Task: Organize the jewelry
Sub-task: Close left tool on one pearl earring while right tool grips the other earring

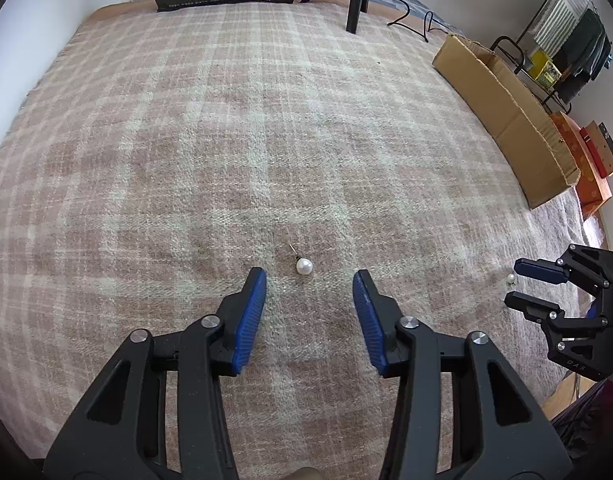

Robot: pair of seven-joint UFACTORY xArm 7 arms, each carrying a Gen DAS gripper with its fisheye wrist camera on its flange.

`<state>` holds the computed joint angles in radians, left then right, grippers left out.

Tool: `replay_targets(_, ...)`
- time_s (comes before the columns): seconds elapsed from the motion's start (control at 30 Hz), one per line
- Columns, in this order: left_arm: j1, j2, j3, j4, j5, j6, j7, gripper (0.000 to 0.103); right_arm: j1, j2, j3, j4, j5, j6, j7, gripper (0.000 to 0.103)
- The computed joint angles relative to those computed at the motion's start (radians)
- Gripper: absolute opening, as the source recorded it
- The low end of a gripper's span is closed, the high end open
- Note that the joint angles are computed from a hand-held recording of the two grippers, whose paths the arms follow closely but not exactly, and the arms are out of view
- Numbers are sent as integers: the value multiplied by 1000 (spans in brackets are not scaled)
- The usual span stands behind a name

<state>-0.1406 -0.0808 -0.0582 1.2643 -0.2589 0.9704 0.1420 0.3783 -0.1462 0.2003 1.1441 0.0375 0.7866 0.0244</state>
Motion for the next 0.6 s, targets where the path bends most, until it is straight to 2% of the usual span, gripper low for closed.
replay_targets(0.03, 0, 4, 0, 2, 1, 0, -2, 37, 0, 0, -2, 0, 3, 0, -1, 31)
replay_targets(0.5, -1, 28, -6, 13, 12, -8, -7, 36, -3, 18, -8, 11, 27, 3, -16, 23)
replay_targets(0.6, -3, 33, -9, 14, 35, -18, -19, 31, -3, 22, -6, 14, 19, 6, -14, 20)
